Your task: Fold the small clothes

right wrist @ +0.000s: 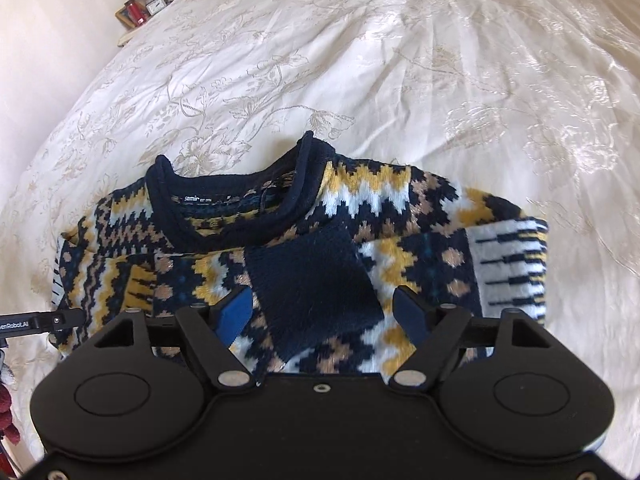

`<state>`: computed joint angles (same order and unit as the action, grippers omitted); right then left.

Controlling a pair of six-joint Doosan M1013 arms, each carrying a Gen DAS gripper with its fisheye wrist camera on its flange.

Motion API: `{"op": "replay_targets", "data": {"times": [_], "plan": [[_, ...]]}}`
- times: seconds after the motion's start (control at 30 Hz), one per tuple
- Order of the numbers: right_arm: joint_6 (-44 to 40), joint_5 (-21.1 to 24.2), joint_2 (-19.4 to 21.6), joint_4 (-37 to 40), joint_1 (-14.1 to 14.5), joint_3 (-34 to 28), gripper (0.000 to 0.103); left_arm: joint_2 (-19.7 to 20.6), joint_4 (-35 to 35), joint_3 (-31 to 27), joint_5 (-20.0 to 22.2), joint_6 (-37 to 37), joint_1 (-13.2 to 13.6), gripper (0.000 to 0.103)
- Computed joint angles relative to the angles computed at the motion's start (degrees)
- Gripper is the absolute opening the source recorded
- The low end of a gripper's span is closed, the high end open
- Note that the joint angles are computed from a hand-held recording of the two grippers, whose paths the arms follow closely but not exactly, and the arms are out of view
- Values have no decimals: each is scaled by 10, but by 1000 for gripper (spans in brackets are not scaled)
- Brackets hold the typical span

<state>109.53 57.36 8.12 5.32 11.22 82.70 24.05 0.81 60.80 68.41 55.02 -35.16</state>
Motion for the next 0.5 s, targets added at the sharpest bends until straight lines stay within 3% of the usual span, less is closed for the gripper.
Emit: {"op": "replay_targets", "data": {"times": [0.17, 0.23, 0.27, 0.33, 0.37, 0.5], "plan": [[-18, 7, 13, 14, -5, -4, 78, -3, -2, 2, -2, 8, 0, 50], [-22, 8, 14, 12, -4, -6, 58, -5, -1, 3, -4, 12, 0, 50], [-20, 11, 14, 4, -1, -8, 41, -5, 0, 3, -4, 14, -1, 50], [-32, 15, 13, 20, -3, -11, 24, -7, 4, 3, -4, 17, -2, 50], [-40, 12, 10, 36, -5, -11, 19, -8, 6, 3, -3, 18, -3, 50], [-46, -15, -12, 50, 1, -9, 18, -15, 16, 3, -8, 22, -6, 50]]}}
